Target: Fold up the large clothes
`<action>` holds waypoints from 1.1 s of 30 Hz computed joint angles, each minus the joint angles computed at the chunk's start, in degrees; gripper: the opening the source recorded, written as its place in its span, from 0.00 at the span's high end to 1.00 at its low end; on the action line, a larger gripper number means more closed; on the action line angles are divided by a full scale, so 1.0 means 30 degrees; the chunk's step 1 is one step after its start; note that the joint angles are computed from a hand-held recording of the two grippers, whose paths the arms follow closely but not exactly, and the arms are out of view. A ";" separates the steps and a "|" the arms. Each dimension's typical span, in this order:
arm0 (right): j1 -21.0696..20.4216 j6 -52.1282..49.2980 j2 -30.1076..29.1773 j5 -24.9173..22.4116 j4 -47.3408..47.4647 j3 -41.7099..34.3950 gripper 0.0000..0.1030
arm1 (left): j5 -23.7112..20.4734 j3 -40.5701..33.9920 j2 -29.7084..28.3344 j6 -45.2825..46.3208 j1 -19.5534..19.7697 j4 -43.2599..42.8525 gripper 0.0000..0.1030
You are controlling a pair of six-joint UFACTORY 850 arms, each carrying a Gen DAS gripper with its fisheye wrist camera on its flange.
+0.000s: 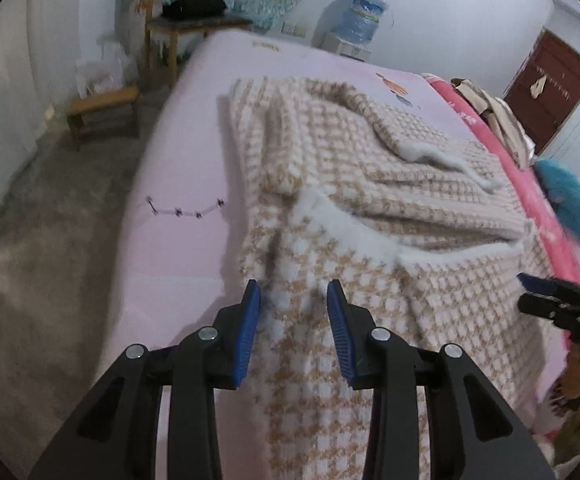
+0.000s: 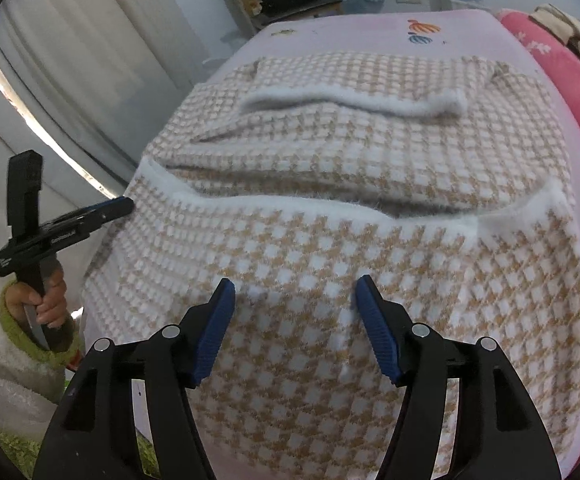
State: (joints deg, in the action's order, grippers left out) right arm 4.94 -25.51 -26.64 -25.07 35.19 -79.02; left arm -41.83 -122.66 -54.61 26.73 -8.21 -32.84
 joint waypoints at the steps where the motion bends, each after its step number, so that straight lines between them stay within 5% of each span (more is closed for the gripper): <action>1: 0.0038 0.0200 0.0044 0.0071 -0.0304 0.0058 0.41 | -0.0460 -0.0179 -0.0131 0.0562 0.0193 -0.1005 0.67; 6: 0.0309 0.0920 -0.0387 0.0549 -0.1330 -0.0217 0.40 | -0.3089 -0.0592 -0.0611 0.3222 0.1039 -0.5714 0.67; 19: 0.0515 0.1482 -0.0681 0.0710 -0.1784 -0.0459 0.38 | -0.5695 -0.6494 -0.4215 0.0058 0.0732 -0.4495 0.67; 27: 0.0208 0.0126 -0.0339 0.0554 0.0304 -0.0063 0.38 | -0.2308 -0.3281 -0.1811 -0.1310 -0.0794 0.2068 0.67; 33: -0.0969 -0.0082 0.1824 0.1705 0.1625 0.2375 0.39 | 0.0096 -0.1361 -0.0738 -0.2342 -0.1707 0.5596 0.67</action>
